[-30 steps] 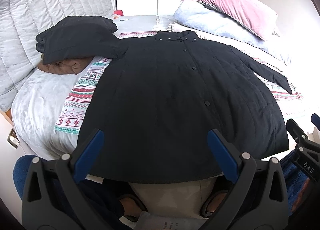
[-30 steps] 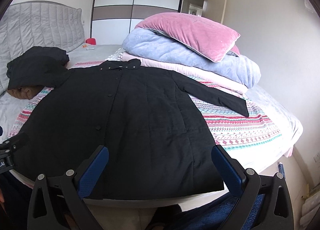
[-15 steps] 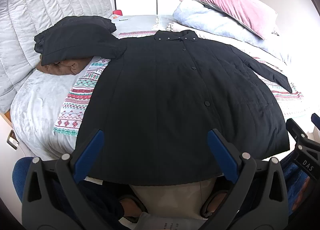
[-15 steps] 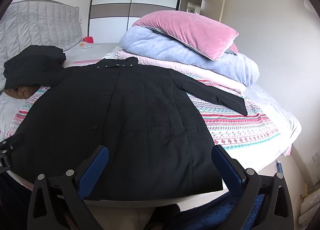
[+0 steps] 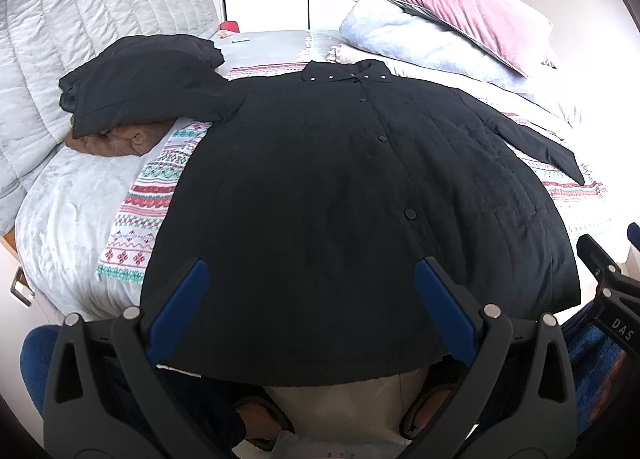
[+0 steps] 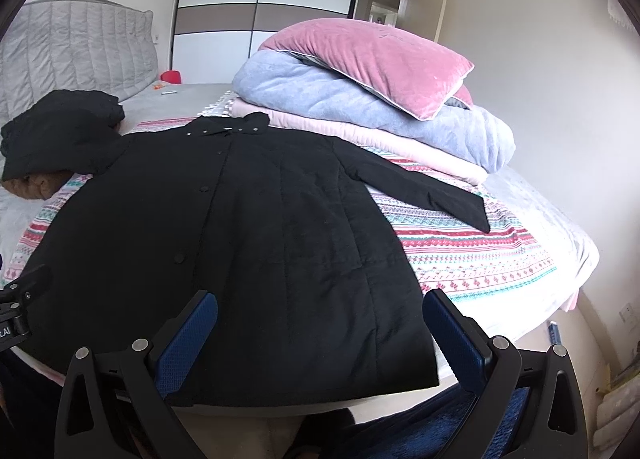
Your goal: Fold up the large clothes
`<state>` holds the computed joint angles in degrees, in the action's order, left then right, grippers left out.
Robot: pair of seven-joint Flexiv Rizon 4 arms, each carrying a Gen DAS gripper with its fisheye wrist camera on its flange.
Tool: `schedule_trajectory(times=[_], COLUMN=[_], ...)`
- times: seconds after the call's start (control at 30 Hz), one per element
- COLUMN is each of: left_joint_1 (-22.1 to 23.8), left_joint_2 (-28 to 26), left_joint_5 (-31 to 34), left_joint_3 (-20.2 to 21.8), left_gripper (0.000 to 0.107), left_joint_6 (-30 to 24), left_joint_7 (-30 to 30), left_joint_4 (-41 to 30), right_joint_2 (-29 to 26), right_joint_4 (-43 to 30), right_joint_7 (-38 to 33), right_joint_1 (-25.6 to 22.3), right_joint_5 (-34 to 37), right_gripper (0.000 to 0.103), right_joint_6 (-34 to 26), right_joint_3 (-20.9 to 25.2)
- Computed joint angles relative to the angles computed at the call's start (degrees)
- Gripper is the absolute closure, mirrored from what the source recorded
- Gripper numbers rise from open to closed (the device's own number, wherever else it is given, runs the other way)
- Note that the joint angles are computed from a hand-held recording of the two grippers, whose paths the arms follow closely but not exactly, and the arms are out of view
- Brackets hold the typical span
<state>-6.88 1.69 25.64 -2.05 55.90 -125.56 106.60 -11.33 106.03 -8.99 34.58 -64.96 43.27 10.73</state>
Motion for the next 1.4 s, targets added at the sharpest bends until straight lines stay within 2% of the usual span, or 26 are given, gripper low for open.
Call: schedule_trajectory(times=[0.53, 0.6, 0.67, 0.77, 0.9, 1.0, 1.1, 1.17, 1.23, 1.3, 1.4], left_joint_1=[-0.08, 0.09, 0.46, 1.08, 2.31, 3.05, 2.98, 2.97, 4.59, 6.32, 5.02], left_joint_2=[-3.54, -4.1, -4.93, -6.05, -8.14, -10.91, -14.89, -18.19, -22.04, -25.05, -28.74], left_joint_5=[0.64, -0.38, -1.2, -2.81, -5.64, -7.48, -6.83, -7.24, -12.74, -18.64, -18.76], left_joint_3=[1.33, 1.75, 2.25, 3.04, 3.99, 4.62, 5.56, 6.17, 4.99, 3.73, 6.76], left_gripper=[0.004, 0.004, 0.004, 0.004, 0.004, 0.004, 0.004, 0.004, 0.004, 0.004, 0.004], left_joint_6=[1.26, 1.92, 2.74, 3.34, 3.7, 3.69, 3.45, 2.87, 0.73, 1.26, 2.78], left_joint_7=[0.45, 1.33, 1.9, 3.46, 6.47, 9.25, 11.09, 12.7, 17.6, 21.83, 21.63], left_joint_4=[-2.08, -2.09, -2.53, -3.29, -5.88, -9.95, -15.77, -20.04, -23.97, -25.89, -28.87], right_joint_2=[-4.12, -4.78, -5.46, -6.94, -9.2, -13.5, -20.73, -24.89, -27.09, -29.63, -32.37], right_joint_4=[-2.69, -3.01, -3.14, -3.98, -5.08, -10.86, -21.45, -27.73, -31.57, -34.93, -38.27], right_joint_7=[-1.98, -3.19, -4.55, -8.99, -11.54, -17.6, -24.17, -25.25, -23.82, -23.05, -20.31], right_joint_1=[-0.29, -0.75, -2.43, -6.37, -12.04, -19.03, -27.28, -29.76, -29.36, -29.03, -29.19], right_joint_5=[2.75, 3.84, 6.76, 17.41, 30.67, 46.48, 60.47, 65.17, 66.68, 68.02, 70.23], right_gripper=[0.0, 0.0, 0.0, 0.0, 0.0, 0.0, 0.0, 0.0, 0.0, 0.0, 0.002], right_joint_6=[2.36, 3.95, 8.43, 16.07, 27.72, 32.25, 31.04, 28.14, 25.29, 26.17, 26.89], right_joint_3=[-2.08, -2.33, -2.67, -2.46, -3.93, -0.29, 6.79, 8.08, 5.74, 2.83, -0.87])
